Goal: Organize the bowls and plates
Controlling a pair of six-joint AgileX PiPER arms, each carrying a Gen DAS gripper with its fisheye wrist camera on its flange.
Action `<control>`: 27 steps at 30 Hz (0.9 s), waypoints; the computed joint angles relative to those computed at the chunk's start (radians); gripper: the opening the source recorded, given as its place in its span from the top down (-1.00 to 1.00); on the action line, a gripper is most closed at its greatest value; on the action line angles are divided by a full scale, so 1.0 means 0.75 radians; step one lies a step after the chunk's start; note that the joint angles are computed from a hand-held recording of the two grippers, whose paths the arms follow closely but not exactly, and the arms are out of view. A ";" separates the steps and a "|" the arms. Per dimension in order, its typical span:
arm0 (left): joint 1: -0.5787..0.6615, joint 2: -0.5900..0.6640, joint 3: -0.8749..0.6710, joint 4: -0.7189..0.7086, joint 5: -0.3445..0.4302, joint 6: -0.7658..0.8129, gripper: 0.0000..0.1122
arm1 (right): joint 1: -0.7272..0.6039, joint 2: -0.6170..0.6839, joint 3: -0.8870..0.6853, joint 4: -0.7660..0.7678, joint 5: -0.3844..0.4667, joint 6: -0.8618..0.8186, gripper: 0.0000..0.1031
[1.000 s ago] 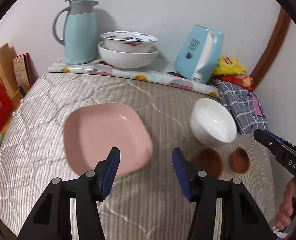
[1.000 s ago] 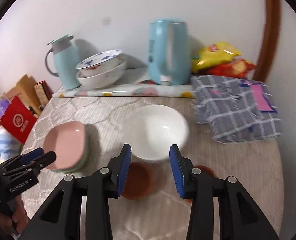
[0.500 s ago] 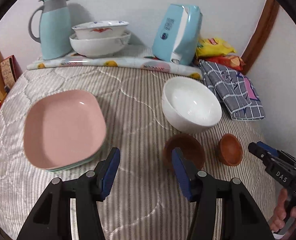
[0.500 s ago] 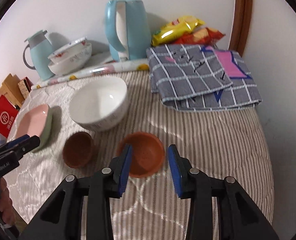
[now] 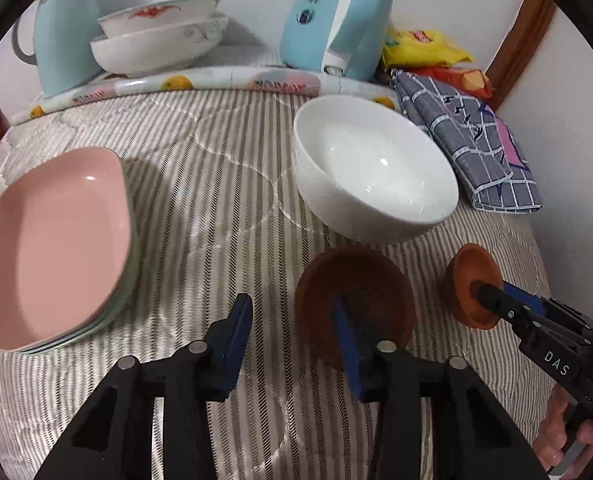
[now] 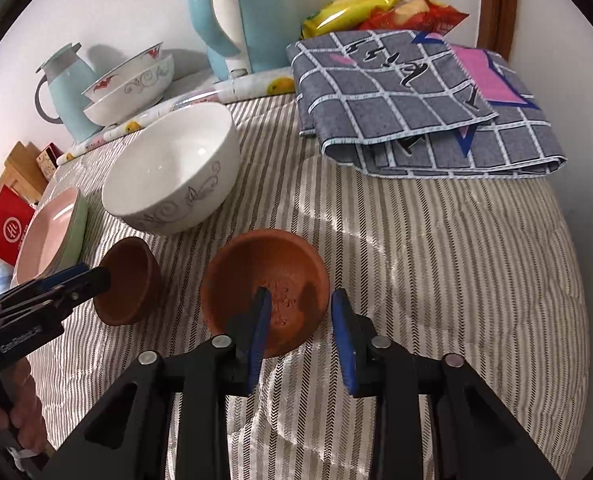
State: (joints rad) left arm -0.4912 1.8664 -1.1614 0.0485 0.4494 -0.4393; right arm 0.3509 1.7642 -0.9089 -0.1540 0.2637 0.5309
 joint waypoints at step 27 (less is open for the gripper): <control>0.031 -0.038 0.037 -0.204 -0.058 0.244 0.84 | 0.040 0.013 -0.015 -0.243 -0.011 0.292 0.85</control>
State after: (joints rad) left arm -0.4683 1.8376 -1.1340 -0.1042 0.4060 -0.2564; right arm 0.3810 1.7738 -0.9202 -0.3366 0.2552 0.7501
